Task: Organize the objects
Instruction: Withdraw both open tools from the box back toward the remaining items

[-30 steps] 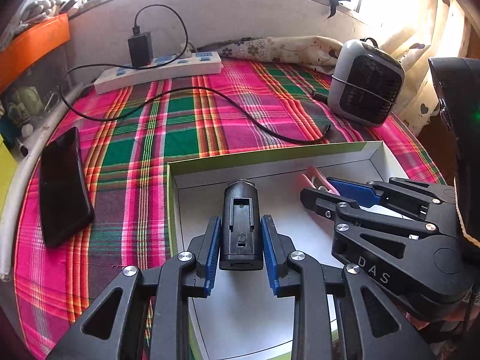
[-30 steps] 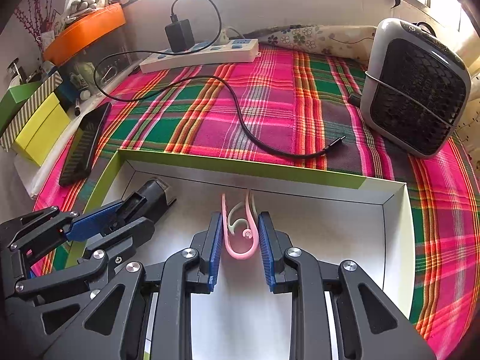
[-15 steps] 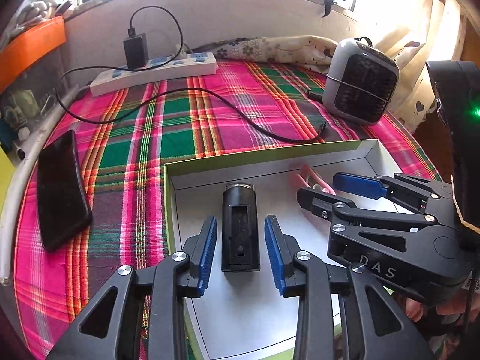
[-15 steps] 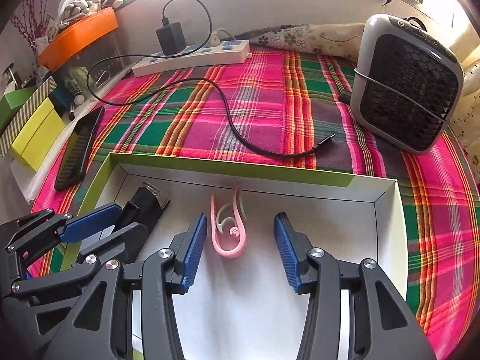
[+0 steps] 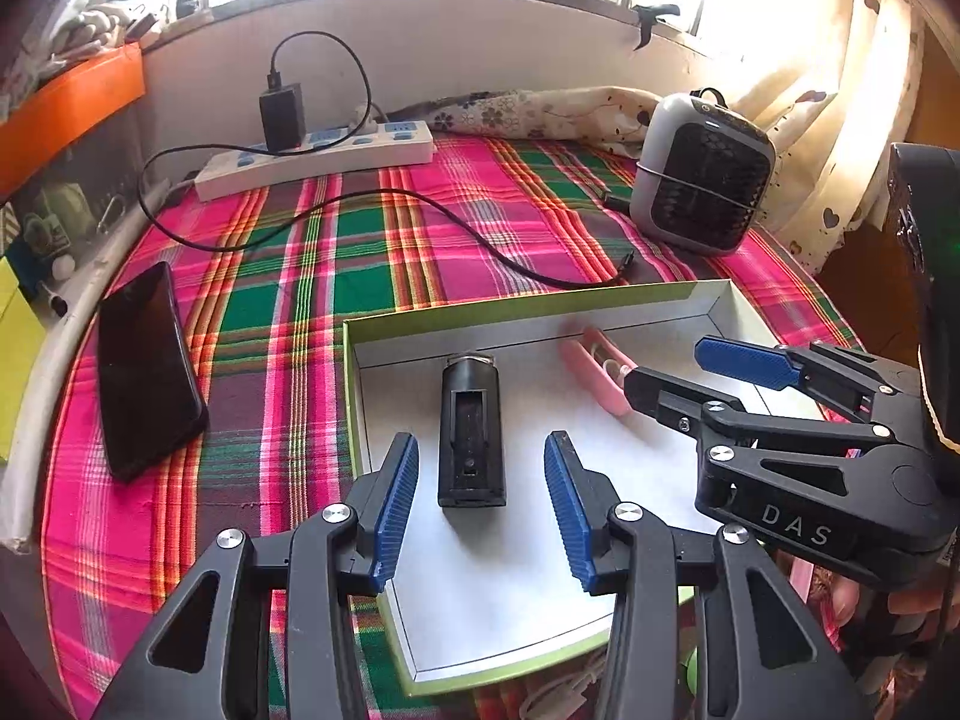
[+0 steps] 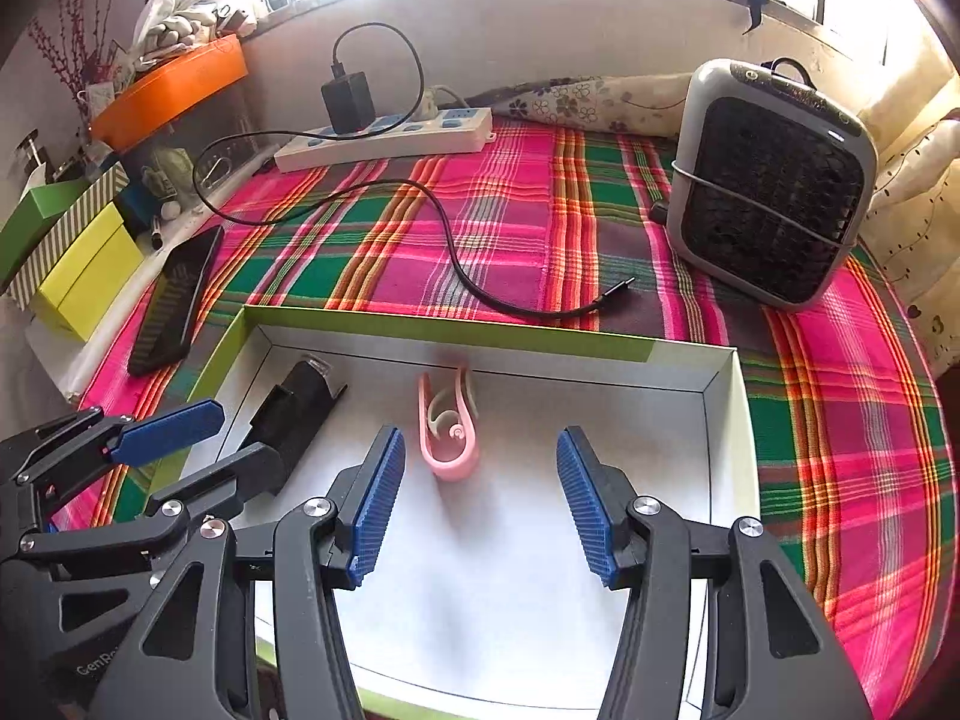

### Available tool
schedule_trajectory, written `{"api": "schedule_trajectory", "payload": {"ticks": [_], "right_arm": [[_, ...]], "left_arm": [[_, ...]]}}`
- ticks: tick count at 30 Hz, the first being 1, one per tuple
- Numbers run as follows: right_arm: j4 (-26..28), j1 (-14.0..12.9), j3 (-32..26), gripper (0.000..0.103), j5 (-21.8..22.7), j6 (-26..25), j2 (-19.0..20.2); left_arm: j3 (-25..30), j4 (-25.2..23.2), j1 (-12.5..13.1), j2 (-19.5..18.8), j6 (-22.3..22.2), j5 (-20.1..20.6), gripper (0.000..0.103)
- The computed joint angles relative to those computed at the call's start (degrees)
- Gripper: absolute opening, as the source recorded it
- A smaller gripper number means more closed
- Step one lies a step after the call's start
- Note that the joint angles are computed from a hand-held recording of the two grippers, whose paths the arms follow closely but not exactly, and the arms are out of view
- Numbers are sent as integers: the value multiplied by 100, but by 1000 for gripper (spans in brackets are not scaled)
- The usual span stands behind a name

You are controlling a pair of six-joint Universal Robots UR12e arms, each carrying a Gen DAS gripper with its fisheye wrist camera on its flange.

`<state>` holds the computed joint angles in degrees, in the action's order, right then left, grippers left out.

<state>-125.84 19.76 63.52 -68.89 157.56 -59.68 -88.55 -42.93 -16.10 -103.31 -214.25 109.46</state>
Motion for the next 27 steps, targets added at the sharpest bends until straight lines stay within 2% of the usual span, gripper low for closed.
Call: {"api": "schedule_trajectory", "payload": {"ticks": [11,21,27], "right_arm": [[-510,-282,731,54,394,-132,-537],[-1038,-539,1419,54,459,-59,-967],[-1215,-682,1777,54,335,-83,-1172]], "left_arm": [[-417,388,-234,375,167,181,42],[-785,660,-437,614,85,272,42],[-920,761,-476,660,-55,98,42]]}}
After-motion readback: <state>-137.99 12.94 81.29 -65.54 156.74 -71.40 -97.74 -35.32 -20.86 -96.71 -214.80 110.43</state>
